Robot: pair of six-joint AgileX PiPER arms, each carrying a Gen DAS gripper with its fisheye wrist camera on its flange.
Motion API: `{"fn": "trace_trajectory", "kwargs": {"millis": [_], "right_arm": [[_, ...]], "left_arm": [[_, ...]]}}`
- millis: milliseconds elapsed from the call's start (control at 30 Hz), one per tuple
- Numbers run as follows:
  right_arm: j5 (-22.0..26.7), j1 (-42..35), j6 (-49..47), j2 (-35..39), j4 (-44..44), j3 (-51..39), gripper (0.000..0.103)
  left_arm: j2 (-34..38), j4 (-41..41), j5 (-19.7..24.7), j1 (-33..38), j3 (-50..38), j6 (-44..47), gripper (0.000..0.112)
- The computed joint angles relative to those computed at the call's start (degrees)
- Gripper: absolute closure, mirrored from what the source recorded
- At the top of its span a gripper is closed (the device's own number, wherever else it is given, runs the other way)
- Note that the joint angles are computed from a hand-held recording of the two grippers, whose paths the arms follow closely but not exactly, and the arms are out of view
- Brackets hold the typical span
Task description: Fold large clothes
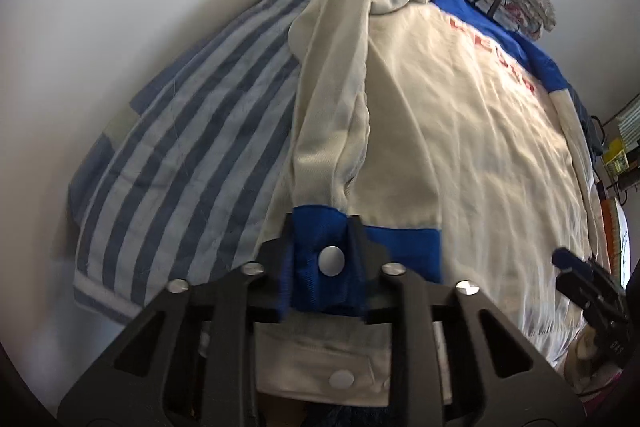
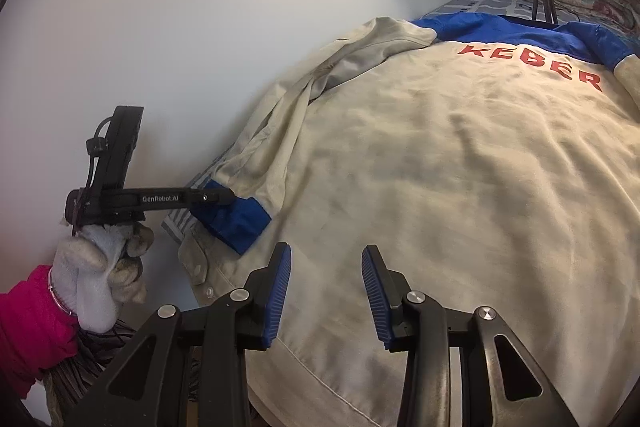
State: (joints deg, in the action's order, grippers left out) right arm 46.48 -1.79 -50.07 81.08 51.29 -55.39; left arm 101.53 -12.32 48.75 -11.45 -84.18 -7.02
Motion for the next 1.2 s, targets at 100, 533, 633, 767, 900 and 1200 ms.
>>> {"fn": "trace_trajectory", "kwargs": {"millis": [100,533,633,767,900,1200], "right_arm": [[0.3,-1.5,-0.8,0.5,0.9,0.0,0.064],[10.2,-5.3,8.2,8.8,0.1,-17.6,0.062],[12.0,-5.3,13.5,14.5,-0.8,-28.0,0.056],[17.4,-4.8,21.2,26.2,1.0,-44.5,0.048],[17.0,-0.5,35.4,36.2,-11.9,-58.3,0.042],[21.3,0.5,44.8,47.1,-12.2,-65.5,0.078]], "left_arm": [[-2.6,7.3,-2.0,-2.0,-0.5,-3.7,0.097],[-18.7,37.2,-8.7,-15.3,8.9,-6.2,0.101],[-21.9,38.7,-9.9,-19.0,15.0,-5.3,0.101],[-24.2,37.5,-10.1,-23.0,22.0,-4.1,0.101],[-22.8,36.4,-10.9,-23.9,24.4,-4.2,0.101],[-23.2,37.8,-12.9,-24.5,25.9,-5.3,0.101]]}}
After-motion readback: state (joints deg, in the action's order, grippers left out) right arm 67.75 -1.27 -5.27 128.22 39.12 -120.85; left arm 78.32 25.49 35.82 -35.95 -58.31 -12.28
